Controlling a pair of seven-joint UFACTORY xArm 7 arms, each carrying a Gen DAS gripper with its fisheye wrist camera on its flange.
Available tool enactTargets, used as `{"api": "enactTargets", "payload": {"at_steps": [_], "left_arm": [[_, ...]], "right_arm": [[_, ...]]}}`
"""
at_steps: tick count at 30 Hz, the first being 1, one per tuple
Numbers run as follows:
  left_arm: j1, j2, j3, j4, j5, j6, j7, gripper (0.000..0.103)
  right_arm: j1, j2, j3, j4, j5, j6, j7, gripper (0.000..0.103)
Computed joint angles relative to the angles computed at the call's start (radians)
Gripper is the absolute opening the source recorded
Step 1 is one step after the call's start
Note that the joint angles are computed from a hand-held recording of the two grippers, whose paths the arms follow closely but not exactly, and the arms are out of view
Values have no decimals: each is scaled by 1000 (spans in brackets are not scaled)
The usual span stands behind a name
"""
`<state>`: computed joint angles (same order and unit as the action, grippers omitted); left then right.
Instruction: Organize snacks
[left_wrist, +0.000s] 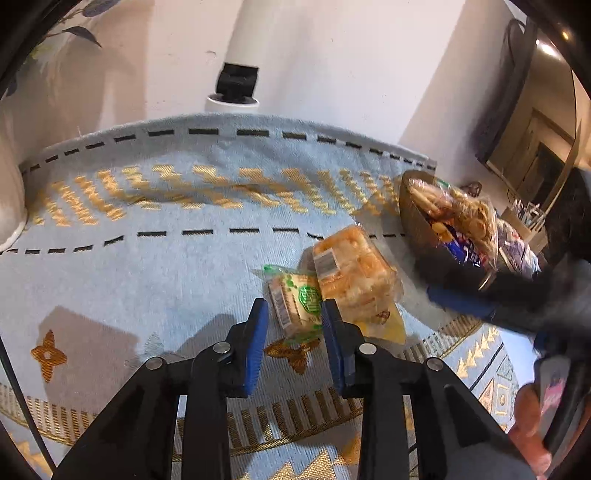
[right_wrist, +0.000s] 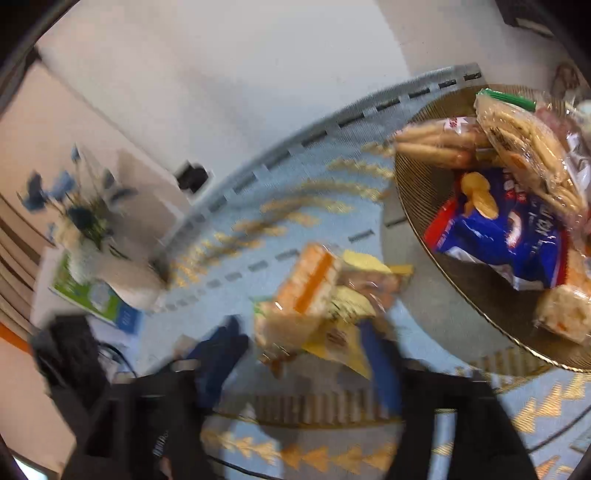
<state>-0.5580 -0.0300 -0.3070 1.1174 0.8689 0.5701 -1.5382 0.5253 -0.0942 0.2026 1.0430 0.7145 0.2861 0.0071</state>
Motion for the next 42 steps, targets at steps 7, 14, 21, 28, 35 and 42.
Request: {"api": "enactTargets", "payload": {"at_steps": [7, 14, 21, 28, 35, 42], "left_arm": [[-5, 39, 20, 29, -21, -8, 36, 38], [-20, 100, 43, 69, -100, -30, 141, 53], [-93, 135, 59, 142, -38, 75, 166, 30], [-118, 77, 37, 109, -10, 81, 96, 21], [-130, -13, -45, 50, 9, 102, -12, 20], [-115, -116, -118, -59, -41, 78, -57, 20]], "right_arm": [[-45, 156, 23, 181, -270, 91, 239, 59], [4, 245, -12, 280, -714, 154, 541, 43], [-4, 202, -1, 222, -836, 110, 613, 41], [-42, 95, 28, 123, -663, 84, 513, 41], [-7, -65, 30, -45, -393, 35, 370, 41], [160, -203, -107, -200, 14, 65, 97, 41]]}}
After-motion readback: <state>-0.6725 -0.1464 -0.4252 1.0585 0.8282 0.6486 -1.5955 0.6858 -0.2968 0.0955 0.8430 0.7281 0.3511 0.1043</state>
